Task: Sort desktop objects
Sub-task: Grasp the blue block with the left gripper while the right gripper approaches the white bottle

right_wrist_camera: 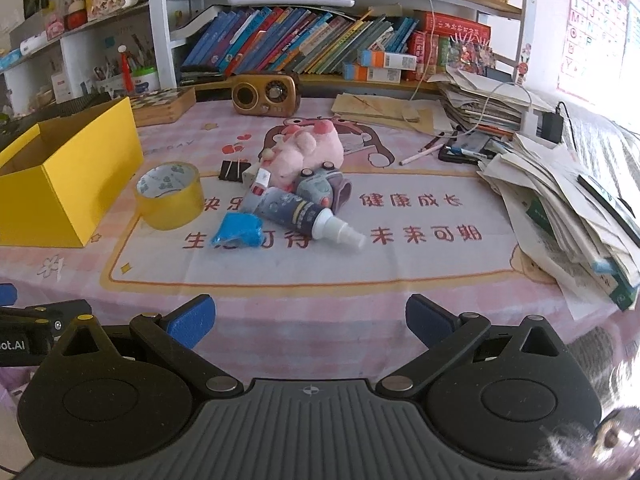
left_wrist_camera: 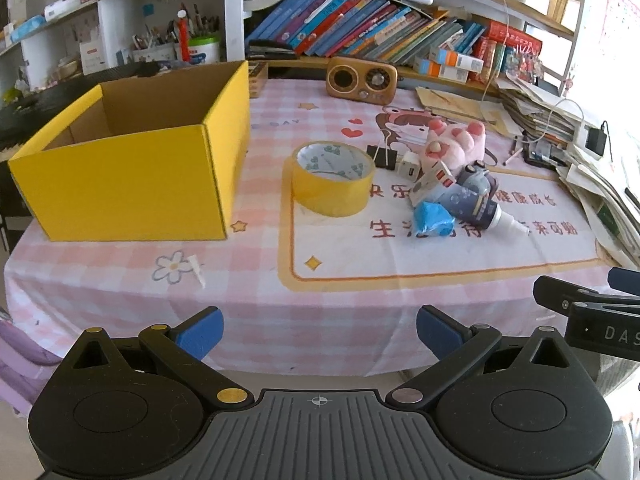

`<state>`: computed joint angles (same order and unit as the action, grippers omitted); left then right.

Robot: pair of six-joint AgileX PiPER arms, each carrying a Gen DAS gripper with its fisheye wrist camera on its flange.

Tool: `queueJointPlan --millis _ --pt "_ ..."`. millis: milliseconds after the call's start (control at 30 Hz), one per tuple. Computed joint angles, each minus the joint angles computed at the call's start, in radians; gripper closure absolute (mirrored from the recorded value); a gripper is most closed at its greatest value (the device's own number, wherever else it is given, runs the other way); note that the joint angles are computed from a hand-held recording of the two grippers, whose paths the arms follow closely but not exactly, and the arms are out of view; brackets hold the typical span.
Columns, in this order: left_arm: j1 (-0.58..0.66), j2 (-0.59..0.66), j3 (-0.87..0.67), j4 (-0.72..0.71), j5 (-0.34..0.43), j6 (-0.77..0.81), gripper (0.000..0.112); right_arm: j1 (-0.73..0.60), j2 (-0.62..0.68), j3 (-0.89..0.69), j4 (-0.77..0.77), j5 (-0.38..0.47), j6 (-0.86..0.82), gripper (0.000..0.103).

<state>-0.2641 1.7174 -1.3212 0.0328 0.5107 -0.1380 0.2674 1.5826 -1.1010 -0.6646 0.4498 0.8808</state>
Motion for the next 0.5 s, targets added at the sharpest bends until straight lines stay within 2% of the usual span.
queueJointPlan --millis 267,500 --pt "-0.065 0.097 -0.113 0.078 0.027 -0.136 0.009 -0.131 0.067 -0.085 0.275 -0.065 -0.379 0.007" --pt "-0.12 0.185 -0.217 0.114 0.054 -0.204 0.01 -0.238 0.132 -0.161 0.555 -0.064 -0.728 0.022"
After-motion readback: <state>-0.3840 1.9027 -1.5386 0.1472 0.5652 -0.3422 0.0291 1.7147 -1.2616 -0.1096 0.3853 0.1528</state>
